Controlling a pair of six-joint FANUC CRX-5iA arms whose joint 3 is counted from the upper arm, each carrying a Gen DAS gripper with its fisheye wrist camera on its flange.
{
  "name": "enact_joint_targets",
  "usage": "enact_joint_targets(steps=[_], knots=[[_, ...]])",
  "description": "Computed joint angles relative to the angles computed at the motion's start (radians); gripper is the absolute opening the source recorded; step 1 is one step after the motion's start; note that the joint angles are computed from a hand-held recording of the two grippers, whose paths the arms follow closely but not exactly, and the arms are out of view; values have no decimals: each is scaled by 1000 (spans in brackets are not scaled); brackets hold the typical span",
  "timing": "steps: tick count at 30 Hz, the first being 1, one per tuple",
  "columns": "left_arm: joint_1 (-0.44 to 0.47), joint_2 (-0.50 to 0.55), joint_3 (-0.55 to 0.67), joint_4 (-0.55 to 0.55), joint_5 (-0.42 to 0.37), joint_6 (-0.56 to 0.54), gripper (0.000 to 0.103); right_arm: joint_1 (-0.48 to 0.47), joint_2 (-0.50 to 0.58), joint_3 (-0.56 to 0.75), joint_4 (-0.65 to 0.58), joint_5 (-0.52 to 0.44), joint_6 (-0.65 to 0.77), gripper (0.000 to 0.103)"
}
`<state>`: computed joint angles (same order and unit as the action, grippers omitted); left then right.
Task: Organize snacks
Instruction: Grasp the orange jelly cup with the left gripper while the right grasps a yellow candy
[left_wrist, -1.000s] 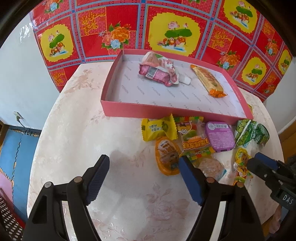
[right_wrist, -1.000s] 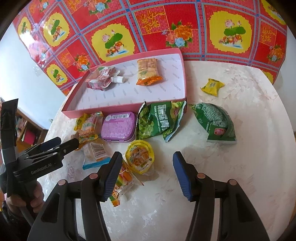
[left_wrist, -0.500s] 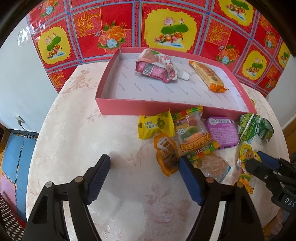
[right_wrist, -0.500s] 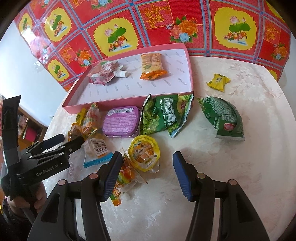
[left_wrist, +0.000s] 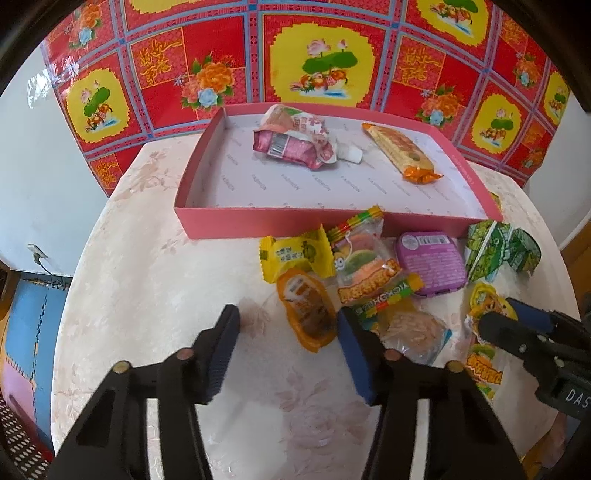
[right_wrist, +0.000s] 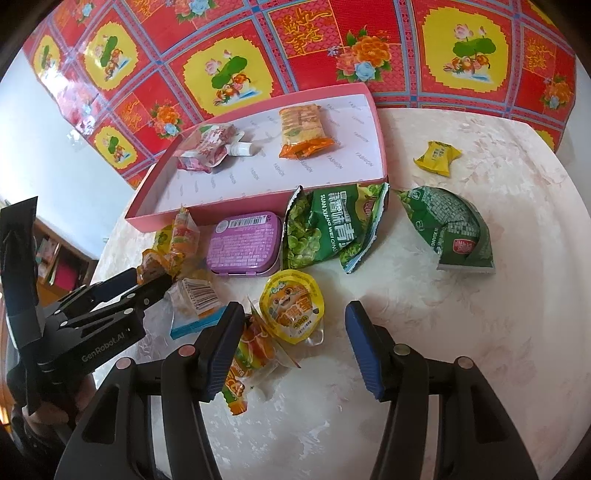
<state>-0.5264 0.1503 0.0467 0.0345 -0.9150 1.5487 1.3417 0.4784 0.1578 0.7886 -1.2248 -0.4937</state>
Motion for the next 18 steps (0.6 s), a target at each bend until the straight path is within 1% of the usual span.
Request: enact_joint_targets(steps=[2,5,7,8,9,11,12,13,15,16,18], knots=[[3,-3,-5,8,8,-4,40,1,-2,-6,6,3,-11,58],[9,-4,-13,29,14,-21,31,2,1,1,3,-7,-6,57],[11,-6,-17,37,18,-30,29,3,4,6,1,-15,-8,56],[10,-6,-17,35,18,-30,29,4,4,6,1,-18,-10,53],[10,-7,-18,34,19,-31,29,4,0,-1,5,-10,-17,46],[12,-8,-21,42,20,-33,29,1,-19,-34,21,39,-48,41],[14,-8,-23,46,20,-34,29,0,-19,-34,23,46,-46,38],[16,-9,-25,51,21,-37,28,0,-17,-32,25,48,-43,36],[20,-12,-31,60,26,-44,27,0,-12,-25,32,45,-34,28],[21,-15,-34,64,30,-49,26,1,-11,-23,35,44,-34,27],[24,-22,-41,70,37,-57,24,2,-7,-18,38,35,-34,19]])
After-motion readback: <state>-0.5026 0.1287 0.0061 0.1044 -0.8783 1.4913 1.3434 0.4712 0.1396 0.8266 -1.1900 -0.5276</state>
